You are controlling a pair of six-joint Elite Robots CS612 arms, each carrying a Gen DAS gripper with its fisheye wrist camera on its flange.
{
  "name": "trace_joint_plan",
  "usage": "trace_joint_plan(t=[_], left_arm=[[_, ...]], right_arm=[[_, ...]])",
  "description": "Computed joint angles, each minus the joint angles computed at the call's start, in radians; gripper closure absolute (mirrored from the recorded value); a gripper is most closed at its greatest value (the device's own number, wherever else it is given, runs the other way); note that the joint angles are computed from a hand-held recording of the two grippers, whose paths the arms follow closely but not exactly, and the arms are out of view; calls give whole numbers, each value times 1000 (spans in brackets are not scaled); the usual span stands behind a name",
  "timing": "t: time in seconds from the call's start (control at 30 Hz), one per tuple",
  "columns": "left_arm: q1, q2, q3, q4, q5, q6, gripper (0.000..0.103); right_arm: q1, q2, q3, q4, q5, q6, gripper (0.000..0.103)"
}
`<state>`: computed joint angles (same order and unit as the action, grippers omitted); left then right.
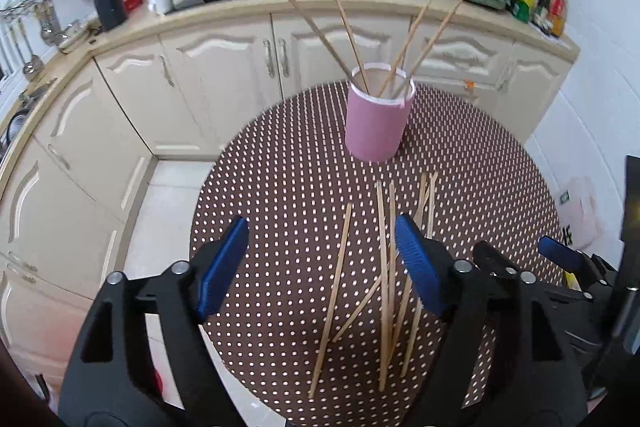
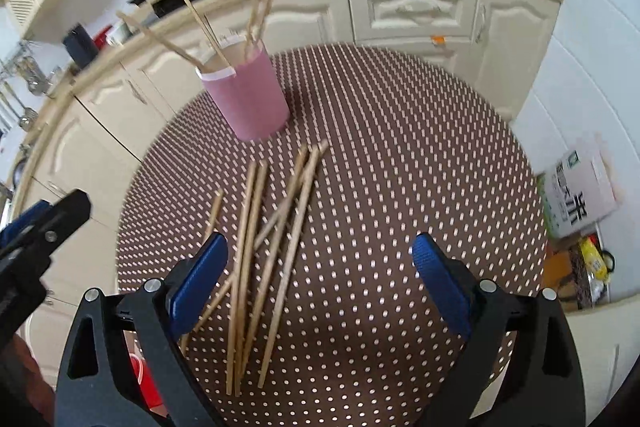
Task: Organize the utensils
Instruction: 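Withdraw both tools and lower them toward the remaining chopsticks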
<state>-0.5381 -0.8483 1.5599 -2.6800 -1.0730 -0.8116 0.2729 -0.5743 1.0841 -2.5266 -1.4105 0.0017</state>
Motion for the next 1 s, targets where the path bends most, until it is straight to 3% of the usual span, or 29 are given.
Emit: trace_joint_plan(t=[0.23,0.4,0.67,1.0], left_arm=[[40,18,-2,4,-167,101,23],[60,36,-11,23,-232,159,23],[98,70,-51,85,-329,186,23],[127,114,-115,142,-420,274,23]], right_arm=[[18,41,-40,93,-103,113,13],[27,61,-64,155,-144,170,13],[38,92,-99,218,-189,221,13],[56,152,-199,287,-244,223,14]])
